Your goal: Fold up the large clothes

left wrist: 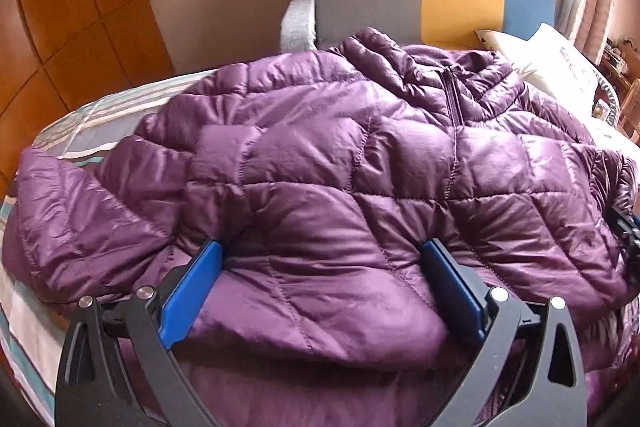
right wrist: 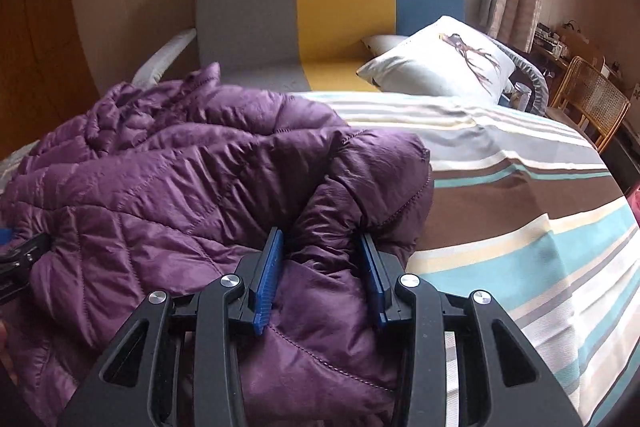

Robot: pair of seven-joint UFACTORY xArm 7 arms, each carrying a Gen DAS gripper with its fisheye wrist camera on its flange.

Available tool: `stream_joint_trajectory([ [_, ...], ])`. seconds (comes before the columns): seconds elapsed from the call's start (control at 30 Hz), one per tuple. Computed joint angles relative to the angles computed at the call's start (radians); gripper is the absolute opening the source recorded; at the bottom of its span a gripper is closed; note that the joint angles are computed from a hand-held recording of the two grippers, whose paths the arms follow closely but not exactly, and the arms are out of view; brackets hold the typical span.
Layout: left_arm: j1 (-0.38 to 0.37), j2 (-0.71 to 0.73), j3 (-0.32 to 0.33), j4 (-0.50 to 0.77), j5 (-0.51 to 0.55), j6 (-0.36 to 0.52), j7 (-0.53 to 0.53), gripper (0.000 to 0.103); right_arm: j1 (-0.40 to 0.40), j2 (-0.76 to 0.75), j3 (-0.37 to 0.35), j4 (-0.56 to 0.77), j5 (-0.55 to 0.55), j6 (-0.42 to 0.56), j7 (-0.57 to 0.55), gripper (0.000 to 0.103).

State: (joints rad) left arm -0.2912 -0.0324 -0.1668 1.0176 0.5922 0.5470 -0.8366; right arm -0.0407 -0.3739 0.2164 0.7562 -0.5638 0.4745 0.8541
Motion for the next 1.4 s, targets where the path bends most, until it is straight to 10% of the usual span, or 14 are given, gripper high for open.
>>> stream_joint_trajectory([
  [0.17,-0.004,-0.039,-0.019,0.007,-0.015,-0.027,-0.019,0.099,0.081,0.0,-0.036,0.028,0.131,-0.043,-0.087,0.038],
  [0.3,-0.023,0.01,-0.037,0.056,0.033,0.018,-0.001,0.099,-0.027,0.009,0.103,0.091,-0.081,0.081,0.094,0.038],
  [0.4,-0.032,0.032,-0.016,0.044,0.003,0.006,0.038,0.1,-0.009,-0.015,0.045,0.071,-0.054,0.114,0.138,0.038],
  [0.63,-0.045,0.022,-0.01,0.021,0.053,-0.018,0.014,0.101,0.058,-0.049,-0.029,-0.015,0.078,-0.207,-0.014,0.038],
  [0.9,-0.022,-0.033,-0.01,-0.044,0.003,-0.083,0.019,0.101,0.081,0.167,-0.016,0.145,0.092,0.047,-0.04,0.035],
  [1.4,0.031,-0.193,0.034,-0.165,-0.224,-0.146,0.189,0.101,0.093,0.146,-0.056,0.079,-0.009,-0.014,0.008,0.035],
])
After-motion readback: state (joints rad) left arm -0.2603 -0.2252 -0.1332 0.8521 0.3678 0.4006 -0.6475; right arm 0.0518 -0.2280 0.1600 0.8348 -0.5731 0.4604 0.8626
